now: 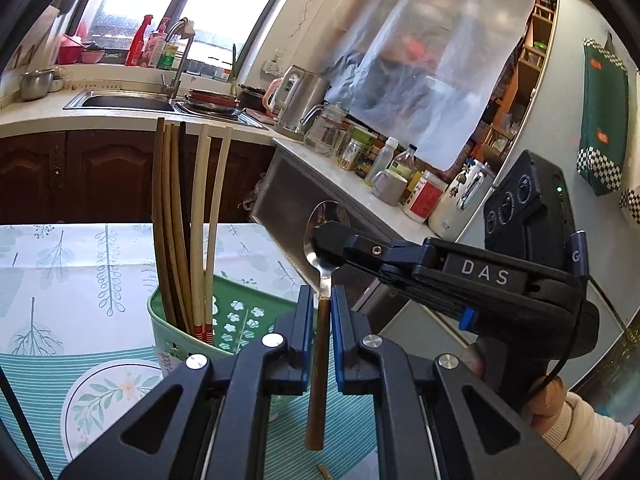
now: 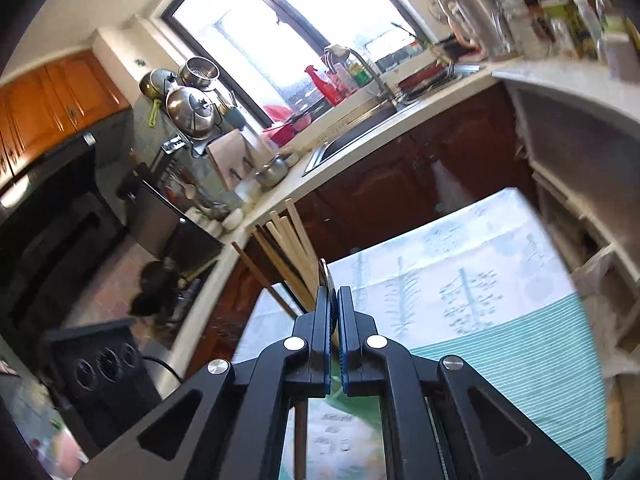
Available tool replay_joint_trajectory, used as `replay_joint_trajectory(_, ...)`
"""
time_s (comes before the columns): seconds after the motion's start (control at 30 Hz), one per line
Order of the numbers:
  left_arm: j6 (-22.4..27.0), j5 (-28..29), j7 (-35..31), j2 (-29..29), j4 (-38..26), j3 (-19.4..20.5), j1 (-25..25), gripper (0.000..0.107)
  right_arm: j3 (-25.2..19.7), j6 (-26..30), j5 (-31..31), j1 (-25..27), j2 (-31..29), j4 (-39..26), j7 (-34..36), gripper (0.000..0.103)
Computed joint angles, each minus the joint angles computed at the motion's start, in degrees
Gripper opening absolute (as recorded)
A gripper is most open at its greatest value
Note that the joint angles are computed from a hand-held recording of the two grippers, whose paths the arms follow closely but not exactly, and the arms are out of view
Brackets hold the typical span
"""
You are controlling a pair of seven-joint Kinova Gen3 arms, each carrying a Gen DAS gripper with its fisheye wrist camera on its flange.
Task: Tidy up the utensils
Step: 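Carry both spoons over the green holder and drop them in, then move both open tools back down to the fork and gold-handled spoon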
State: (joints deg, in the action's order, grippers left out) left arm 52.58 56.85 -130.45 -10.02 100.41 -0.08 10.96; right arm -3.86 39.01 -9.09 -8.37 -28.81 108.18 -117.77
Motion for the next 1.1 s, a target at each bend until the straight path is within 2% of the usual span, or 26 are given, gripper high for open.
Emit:
replay_joint_trajectory(0.17,1.5,-6.61,6.11,0.86,-3.64,1.29,-0.56,0.028,-10.15,1.16,8.91,8.47,-0.2,-1.89,-6.08,0.003)
replay_joint_trajectory(0.27,2.35,-10.97,11.48,1.59,-6.15,2.06,-1.15,0.037,-17.87,0.98,15.9,14.71,-0.61,-2.89,-9.38,0.003)
replay_joint_trajectory(0.37,3.87,-13.3,15.39,2.35,-7.95,1.88,-1.56,0.041,-25.83,0.16,22.89,21.17,-1.82,-2.84,-12.87,0.003)
replay_joint_trajectory(0.47,4.77,-16.78,20.04,2.67,-9.35,2.35,-2.15,0.043,-33.26,-3.39,28.7,27.07,-4.5,-0.55,-16.27,0.003)
replay_joint_trajectory(0.6,4.96,-18.03,23.08,1.6,-8.3,1.33,-2.93,0.054,-43.15,-10.38,33.45,36.83,-10.93,5.35,-17.43,0.003)
replay_joint_trajectory(0.67,4.37,-16.96,22.26,0.57,-6.61,0.17,-3.21,0.054,-46.99,-13.35,32.75,40.87,-13.87,7.83,-17.5,0.003)
replay_joint_trajectory(0.73,3.53,-16.46,22.21,-0.57,-4.68,-0.88,-3.74,0.054,-50.1,-13.92,31.29,42.93,-15.25,9.34,-17.19,0.003)
replay_joint_trajectory(0.8,3.44,-16.29,22.52,-0.84,-3.86,-1.5,-4.1,0.054,-52.88,-11.79,28.72,44.71,-15.4,9.24,-16.33,0.003)
replay_joint_trajectory(0.9,3.89,-17.44,23.06,-1.32,-2.73,-2.23,-4.9,0.054,-53.62,-8.67,24.41,43.81,-14.09,8.51,-14.82,0.008)
replay_joint_trajectory(0.93,4.01,-17.82,23.11,-1.44,-2.41,-2.39,-5.11,0.054,-53.6,-7.49,23.15,43.37,-14.5,8.29,-14.37,0.013)
replay_joint_trajectory(0.97,4.2,-18.62,23.5,-1.57,-2.22,-2.33,-5.37,0.054,-53.54,-6.61,22.11,43.3,-14.87,8.09,-13.86,0.025)
replay_joint_trajectory(1.03,5.04,-19.35,23.74,-1.68,-1.89,-2.58,-5.62,0.054,-52.36,-4.96,19.71,42.49,-16.2,8.06,-13.3,0.042)
replay_joint_trajectory(1.1,5.71,-20.69,24.59,-1.94,-1.59,-2.36,-5.96,0.055,-50.15,-3.55,17.24,40.1,-16.94,8.22,-12.24,0.044)
